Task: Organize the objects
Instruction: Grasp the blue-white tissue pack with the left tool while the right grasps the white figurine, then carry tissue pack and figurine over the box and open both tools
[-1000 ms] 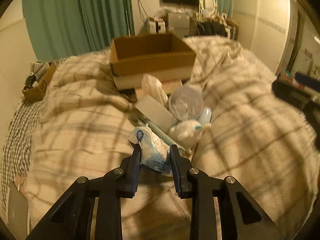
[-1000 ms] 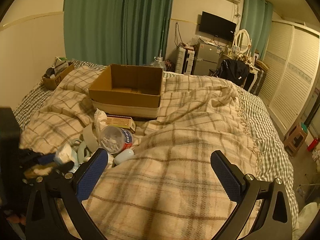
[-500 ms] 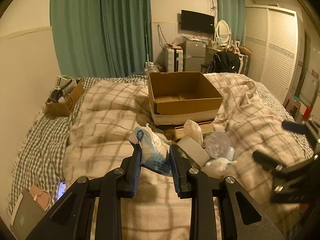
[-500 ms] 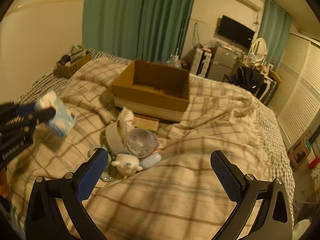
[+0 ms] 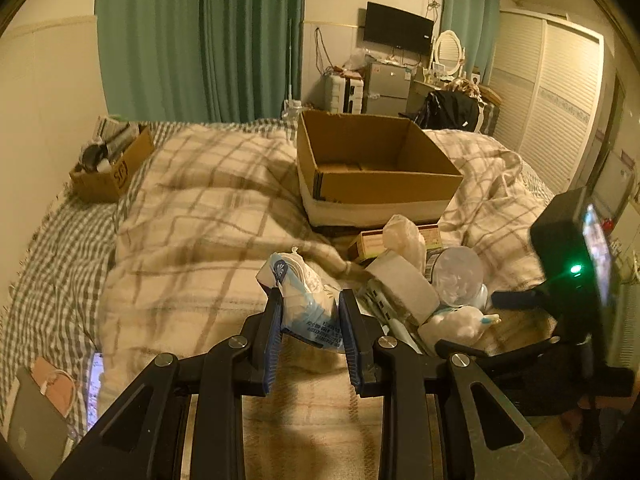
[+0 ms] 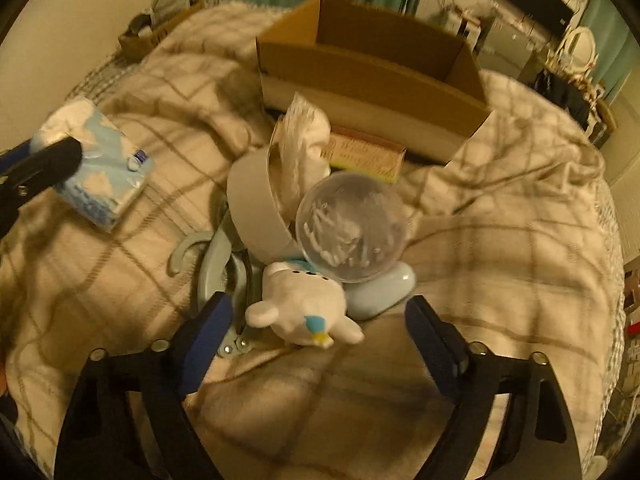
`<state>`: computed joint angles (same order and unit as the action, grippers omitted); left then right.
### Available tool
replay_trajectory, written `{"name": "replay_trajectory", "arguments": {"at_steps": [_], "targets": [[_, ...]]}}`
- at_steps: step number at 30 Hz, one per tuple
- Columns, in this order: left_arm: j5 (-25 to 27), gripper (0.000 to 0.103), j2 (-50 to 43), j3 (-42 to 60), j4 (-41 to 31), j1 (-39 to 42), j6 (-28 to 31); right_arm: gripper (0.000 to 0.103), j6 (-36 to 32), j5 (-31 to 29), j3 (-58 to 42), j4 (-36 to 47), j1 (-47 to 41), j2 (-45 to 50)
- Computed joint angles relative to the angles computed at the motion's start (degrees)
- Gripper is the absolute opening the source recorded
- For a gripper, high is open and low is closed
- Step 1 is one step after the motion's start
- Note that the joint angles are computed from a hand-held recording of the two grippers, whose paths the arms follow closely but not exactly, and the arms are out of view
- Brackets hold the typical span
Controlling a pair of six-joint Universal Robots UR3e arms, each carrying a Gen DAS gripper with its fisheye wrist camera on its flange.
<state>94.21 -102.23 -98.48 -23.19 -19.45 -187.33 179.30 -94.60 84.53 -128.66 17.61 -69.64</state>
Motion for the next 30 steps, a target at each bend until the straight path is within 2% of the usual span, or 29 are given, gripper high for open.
{"name": "replay_trajectory", "arguments": {"at_steps": [2,5,12,20,25,30], "targets": [[-0.8,0.027,0.2,-0.6,0.0,0.3,-0.4,0.071,-0.2,-0.4,-0.7,1.2,0.1,0.6],[-0.5,0.027,0.8,-1.3,0.3,0.1,-0.4,0.055,0.1,-1.7,-0.6,1.3,0.9,0.0],[-1.5,0.027,5.7,-4.3,0.3,0.0,-0.4,0.054,-0.1,-6.5,3.4,-3.1,4.2,-7.2],[-7.3,0.027,14.7,-2.7,-4.2,2.5,-1.1,0.054,0.1,-11.8,1.1,-1.5,7.9,-17.3],[-4.4,0.027,14.6,4.3,-6.8,-0.1,-1.0,0.054,-1.4,-14.5,-3.8,0.0,9.5,-20.5],[-1.5,0.027,8.5,16.6,-10.0,-2.8,-1.4,0.054,-2.8,-15.1,-13.4,3.5,9.5,-19.2]]}}
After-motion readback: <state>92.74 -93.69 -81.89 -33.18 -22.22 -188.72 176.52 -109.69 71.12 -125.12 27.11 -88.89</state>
